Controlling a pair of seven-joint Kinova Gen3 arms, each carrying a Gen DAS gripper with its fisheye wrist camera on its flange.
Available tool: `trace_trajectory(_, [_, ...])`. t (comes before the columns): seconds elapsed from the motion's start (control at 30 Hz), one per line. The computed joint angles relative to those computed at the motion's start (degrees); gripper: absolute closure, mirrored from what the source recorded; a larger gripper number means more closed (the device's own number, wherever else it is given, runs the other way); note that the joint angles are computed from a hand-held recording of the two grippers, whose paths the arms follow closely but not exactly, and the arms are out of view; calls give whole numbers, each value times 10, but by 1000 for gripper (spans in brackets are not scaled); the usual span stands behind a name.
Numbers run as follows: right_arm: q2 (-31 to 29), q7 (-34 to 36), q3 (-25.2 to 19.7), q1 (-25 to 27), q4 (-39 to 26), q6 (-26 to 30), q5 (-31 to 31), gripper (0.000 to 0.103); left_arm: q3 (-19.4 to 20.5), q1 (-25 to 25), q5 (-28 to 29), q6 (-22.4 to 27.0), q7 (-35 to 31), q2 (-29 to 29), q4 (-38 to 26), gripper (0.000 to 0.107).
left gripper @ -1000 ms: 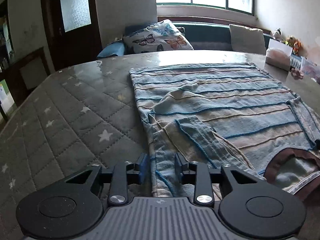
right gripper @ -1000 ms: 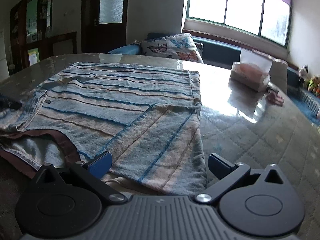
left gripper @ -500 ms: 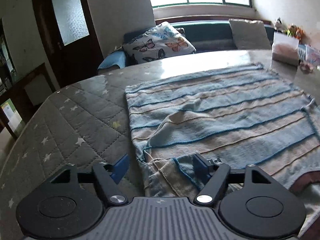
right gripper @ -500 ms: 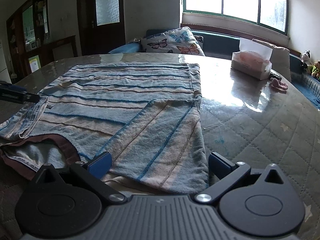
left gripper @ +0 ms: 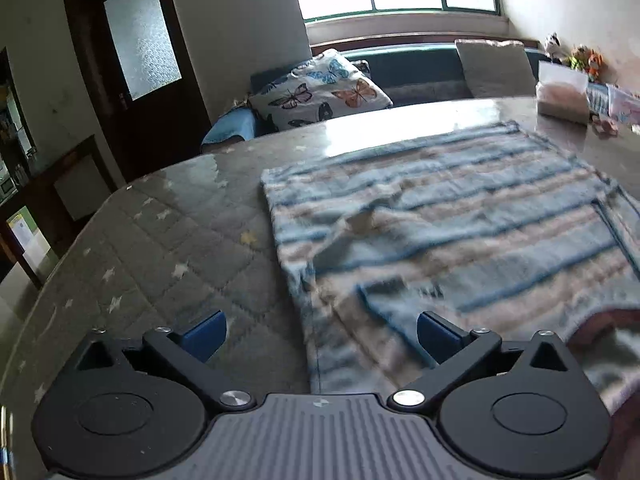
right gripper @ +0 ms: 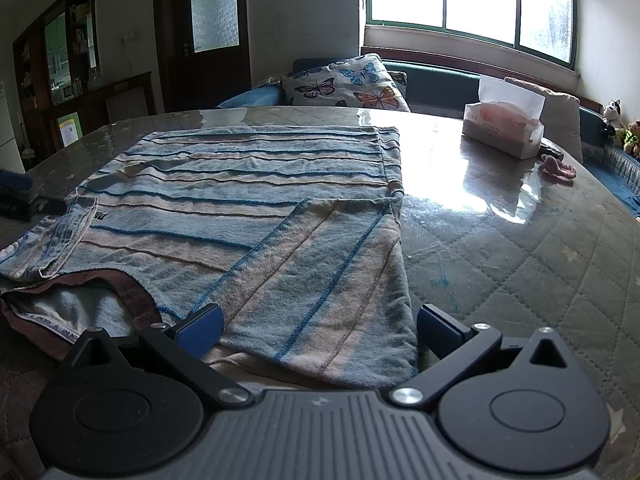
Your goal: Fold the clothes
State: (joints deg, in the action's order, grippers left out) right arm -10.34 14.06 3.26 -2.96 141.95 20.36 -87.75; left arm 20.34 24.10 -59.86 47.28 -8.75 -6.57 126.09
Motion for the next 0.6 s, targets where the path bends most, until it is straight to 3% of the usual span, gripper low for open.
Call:
trace_trajectory(0.33, [-2, -9, -6, -1, 0, -8, 6, 0, 56, 54, -18, 64, 71, -4, 30, 4])
trace_trajectory(0.6, [-10, -73, -5, -22, -6, -30, 59, 0, 44, 81, -46, 39, 78, 10, 32, 4])
